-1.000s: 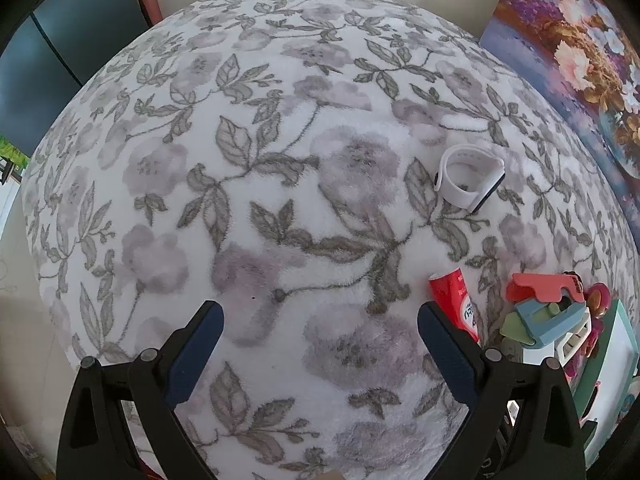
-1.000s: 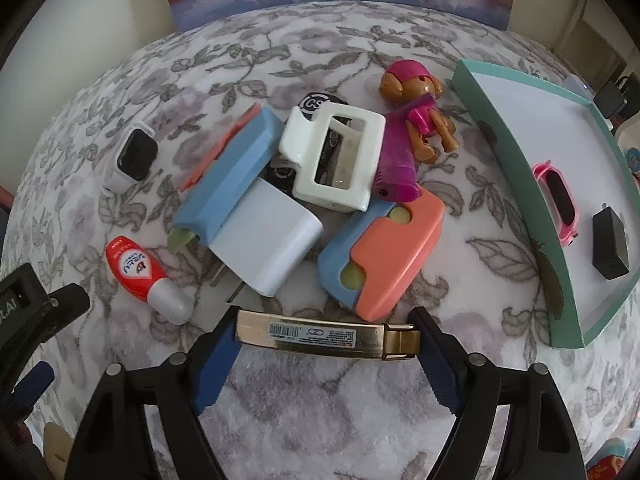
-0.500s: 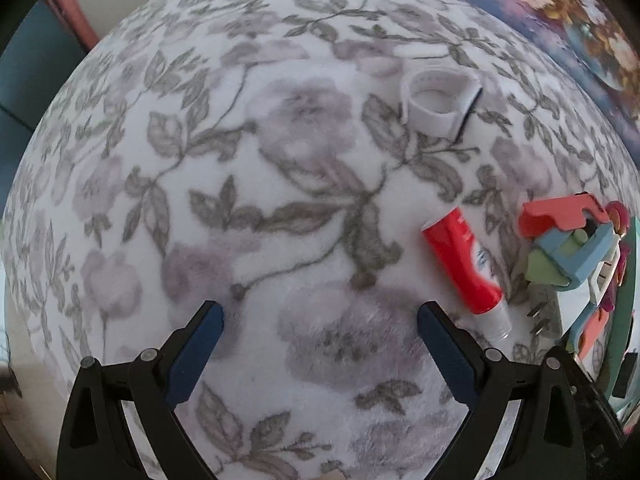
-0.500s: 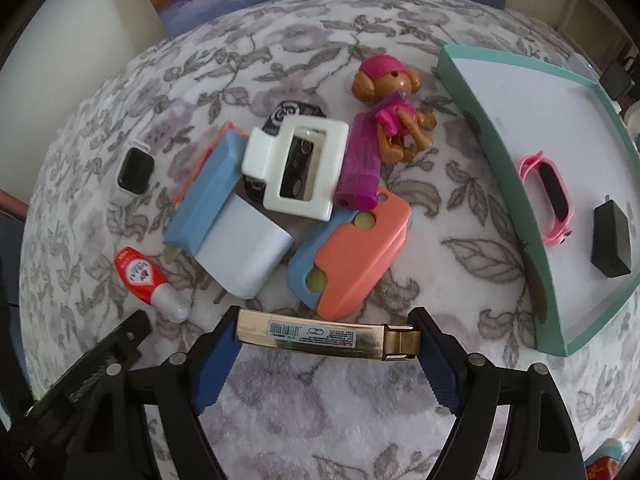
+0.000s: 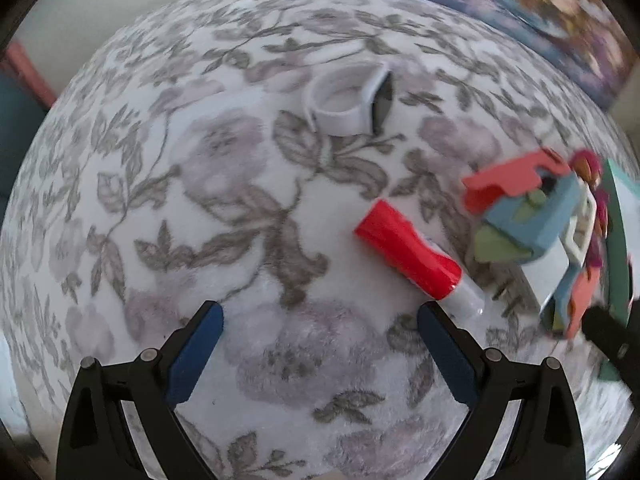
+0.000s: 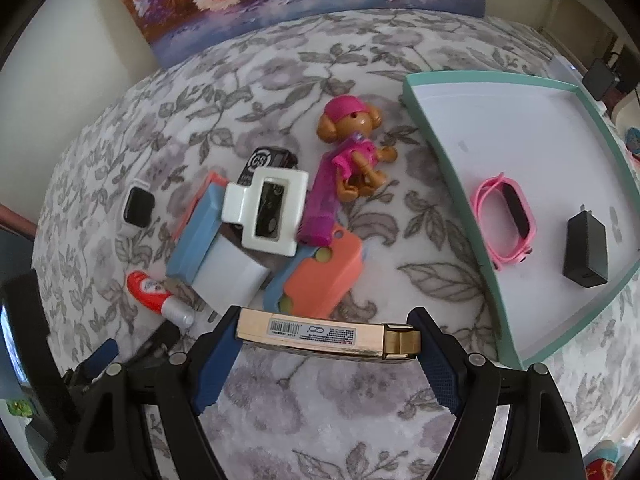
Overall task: Organize rigid objects
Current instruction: 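Grasp red glue bottle with left tool while right tool holds gold bar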
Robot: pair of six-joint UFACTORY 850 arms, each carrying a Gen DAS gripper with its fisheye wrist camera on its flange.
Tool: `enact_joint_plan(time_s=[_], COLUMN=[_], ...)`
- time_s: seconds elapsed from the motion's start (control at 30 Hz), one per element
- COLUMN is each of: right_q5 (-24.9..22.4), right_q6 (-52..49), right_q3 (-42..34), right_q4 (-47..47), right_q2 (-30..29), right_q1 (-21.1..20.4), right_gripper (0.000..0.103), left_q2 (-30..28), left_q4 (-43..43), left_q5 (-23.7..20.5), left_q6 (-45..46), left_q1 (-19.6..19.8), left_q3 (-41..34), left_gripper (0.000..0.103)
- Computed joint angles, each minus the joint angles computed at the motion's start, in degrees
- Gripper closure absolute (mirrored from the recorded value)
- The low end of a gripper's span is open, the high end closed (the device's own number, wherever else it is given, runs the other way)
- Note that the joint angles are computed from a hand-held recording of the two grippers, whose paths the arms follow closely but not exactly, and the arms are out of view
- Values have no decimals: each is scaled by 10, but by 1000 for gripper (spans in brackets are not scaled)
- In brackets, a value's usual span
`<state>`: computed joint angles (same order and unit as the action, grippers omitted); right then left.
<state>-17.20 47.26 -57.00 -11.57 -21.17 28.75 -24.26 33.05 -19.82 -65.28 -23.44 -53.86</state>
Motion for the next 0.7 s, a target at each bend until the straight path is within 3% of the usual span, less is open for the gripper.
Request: enact_joint_plan(time_s=[0.37,0.7], right_q5=[-3,-1], right_q6=[-41,-43], right_q3=[-7,-8], right_q4=[49,63], right_q2=[-9,-11], right_q1=[-10,-15], right_gripper=[19,19], left_q2=[-29,-26], left_q4=[52,-60], left_q5=[11,66], left_q6=[-8,78], left_q1=[-26,-21], left_q3=[-40,-43], left_gripper=[5,5])
